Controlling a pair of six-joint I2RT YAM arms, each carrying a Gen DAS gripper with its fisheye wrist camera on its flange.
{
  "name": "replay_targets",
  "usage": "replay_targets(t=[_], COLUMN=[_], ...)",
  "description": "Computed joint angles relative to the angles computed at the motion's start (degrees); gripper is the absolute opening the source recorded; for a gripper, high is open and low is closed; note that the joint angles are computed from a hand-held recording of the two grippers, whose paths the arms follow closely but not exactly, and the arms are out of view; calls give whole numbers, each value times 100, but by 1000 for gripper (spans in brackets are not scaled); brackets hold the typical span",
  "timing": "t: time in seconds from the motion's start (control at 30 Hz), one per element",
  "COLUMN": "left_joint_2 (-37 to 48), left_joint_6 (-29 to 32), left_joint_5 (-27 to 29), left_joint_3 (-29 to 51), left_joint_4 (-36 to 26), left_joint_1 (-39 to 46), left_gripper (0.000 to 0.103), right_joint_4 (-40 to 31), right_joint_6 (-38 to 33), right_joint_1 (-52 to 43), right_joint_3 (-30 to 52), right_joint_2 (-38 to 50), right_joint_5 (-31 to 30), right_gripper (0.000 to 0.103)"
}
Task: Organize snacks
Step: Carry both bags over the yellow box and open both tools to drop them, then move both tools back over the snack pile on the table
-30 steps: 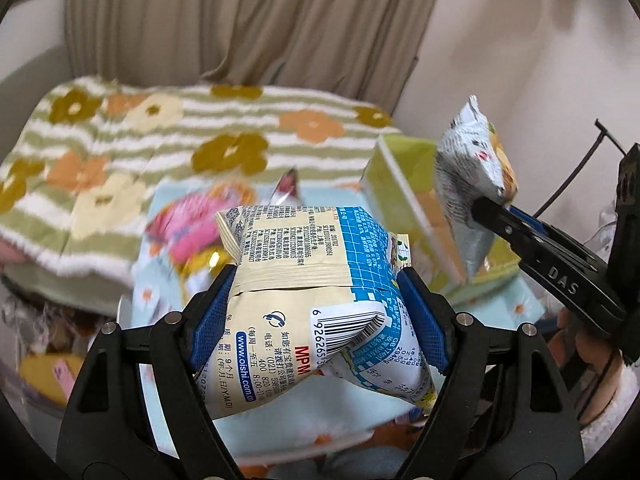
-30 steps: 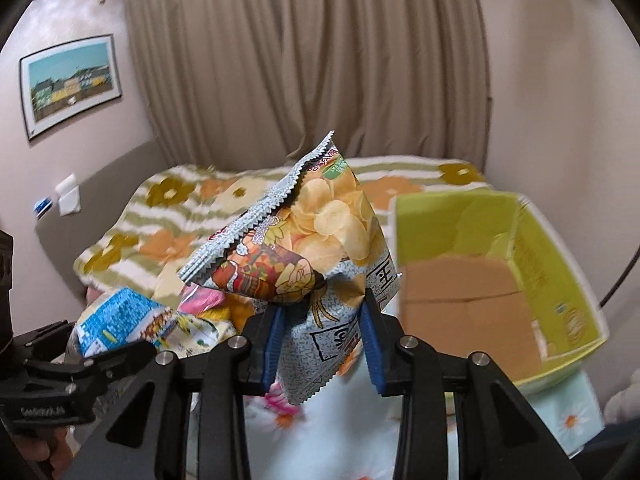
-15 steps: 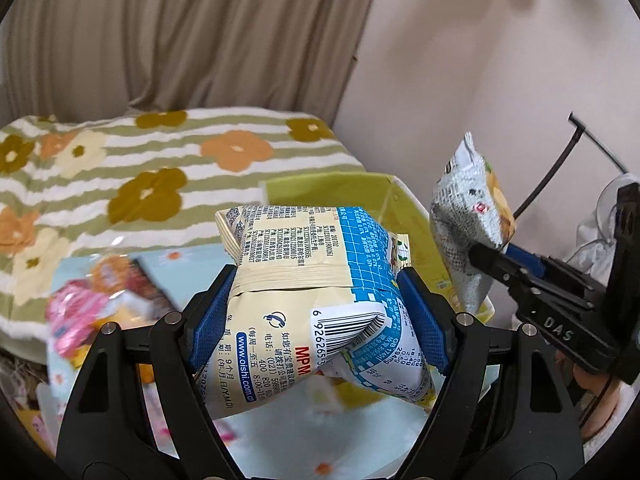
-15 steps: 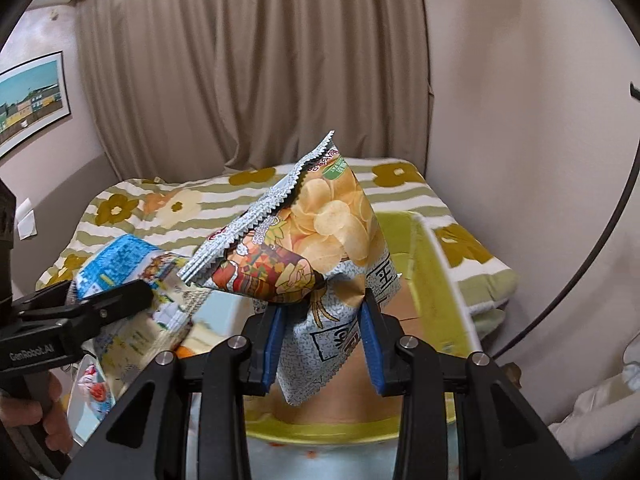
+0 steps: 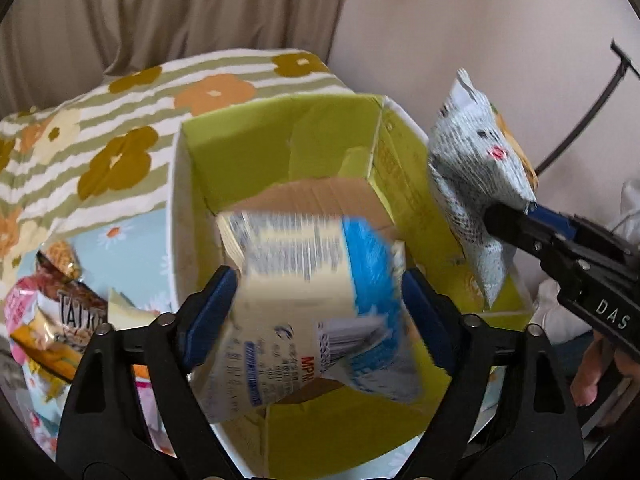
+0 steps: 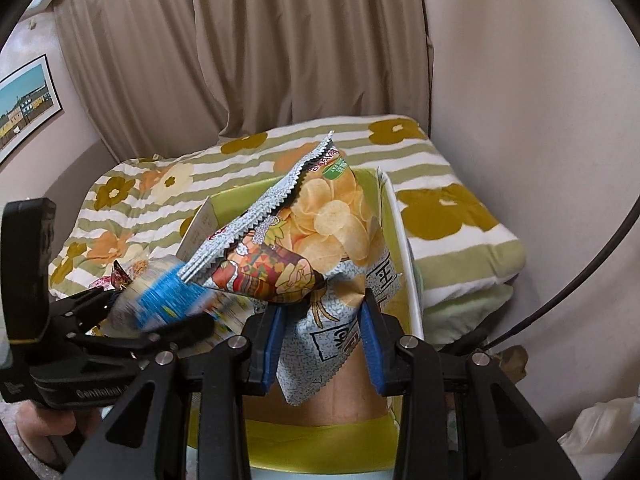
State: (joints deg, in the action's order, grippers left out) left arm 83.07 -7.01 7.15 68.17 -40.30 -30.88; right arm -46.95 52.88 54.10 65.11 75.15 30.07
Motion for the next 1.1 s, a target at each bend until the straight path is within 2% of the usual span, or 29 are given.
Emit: replay_targets(t=[0.03, 0.27, 0.4, 0.53, 0.57, 0.63, 0.7, 0.73, 1.1], left_joint_2=[55, -76, -267, -371, -388, -436, -496, -550, -1351], left_joint_6=[28, 413, 576, 701, 698, 673, 660, 664, 478], left_joint_5=[-57, -89, -263, -40, 52, 141, 160, 176, 88], left_joint_3=[63, 154, 118, 134, 136, 133, 111, 91, -256], left_joint_4=[-95, -630, -650, -673, -689, -738, -738, -748, -852], left_joint_1=[-50, 32, 148, 380, 451, 585, 688, 753, 1052], left_gripper=[103, 103, 103, 103, 103, 103, 103, 103, 103], right_joint_4=[42, -48, -105, -103, -111, -101, -43, 7, -18], right_joint_6=[-39, -108, -177, -178, -160, -140, -29, 24, 261], right_joint_1=[-60, -252, -200, -207, -217, -269, -242, -219, 42], right_joint_3=[-42, -74, -14, 72, 84, 98, 16, -68, -265], right_joint_2=[-14, -36, 124, 339, 368, 417, 357, 279, -129], right_joint_5=[-52, -390, -480, -516, -532, -625, -521, -477, -345], right_gripper=[33, 33, 33, 33, 35, 54, 92, 97, 99])
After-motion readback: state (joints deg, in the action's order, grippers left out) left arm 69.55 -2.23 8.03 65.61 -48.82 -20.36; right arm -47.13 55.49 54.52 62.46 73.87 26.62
